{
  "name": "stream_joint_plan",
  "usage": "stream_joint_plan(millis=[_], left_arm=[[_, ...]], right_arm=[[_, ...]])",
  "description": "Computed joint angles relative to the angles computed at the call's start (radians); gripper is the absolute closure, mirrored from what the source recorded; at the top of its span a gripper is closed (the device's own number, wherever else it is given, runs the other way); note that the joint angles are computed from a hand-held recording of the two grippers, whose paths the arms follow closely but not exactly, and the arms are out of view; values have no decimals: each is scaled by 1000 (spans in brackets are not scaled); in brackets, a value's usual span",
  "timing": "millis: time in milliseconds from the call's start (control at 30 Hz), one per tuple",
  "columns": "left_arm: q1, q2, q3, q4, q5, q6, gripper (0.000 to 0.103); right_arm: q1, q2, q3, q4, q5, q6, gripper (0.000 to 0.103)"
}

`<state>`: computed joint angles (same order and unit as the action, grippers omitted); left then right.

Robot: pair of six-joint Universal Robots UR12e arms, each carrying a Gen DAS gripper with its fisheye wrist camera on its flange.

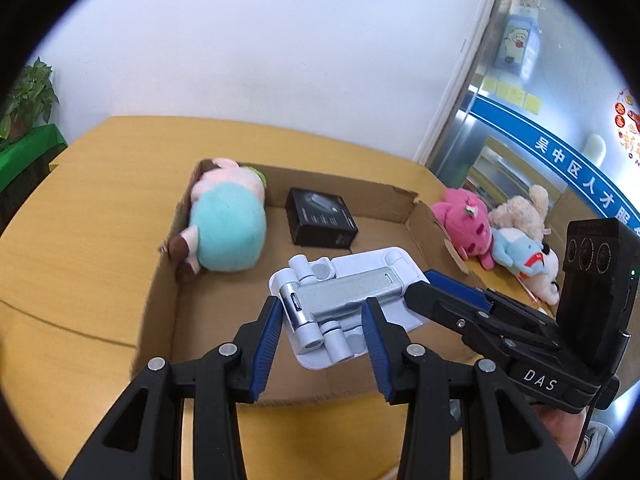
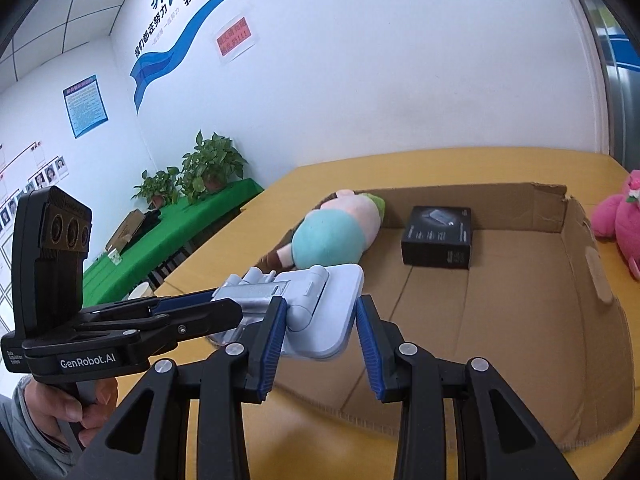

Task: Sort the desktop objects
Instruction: 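Lift the phone stand with both grippers and lower it into the box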

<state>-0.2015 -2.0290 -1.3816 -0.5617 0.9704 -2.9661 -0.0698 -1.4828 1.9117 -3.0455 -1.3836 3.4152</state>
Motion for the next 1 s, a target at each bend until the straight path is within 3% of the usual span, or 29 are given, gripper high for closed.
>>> stream_joint_plan(millis=[133,467,667,900,1000], left_arm=[[4,-41,65,-23,26,8,63],[4,-113,159,-209,107,56,63],[-1,-133,188,-298,154,64,63],[-20,-133,192,-296,261,100,63],[-29,-134,194,-301,307,121,68]], right_arm=[[-10,50,-53,23,46,27,68],[-7,155,-105,117,118,148,68],[-6,178,-146,252,133,162,68],[-1,206,-195,388,154,176,65],[0,211,-212,426,153,171,65]])
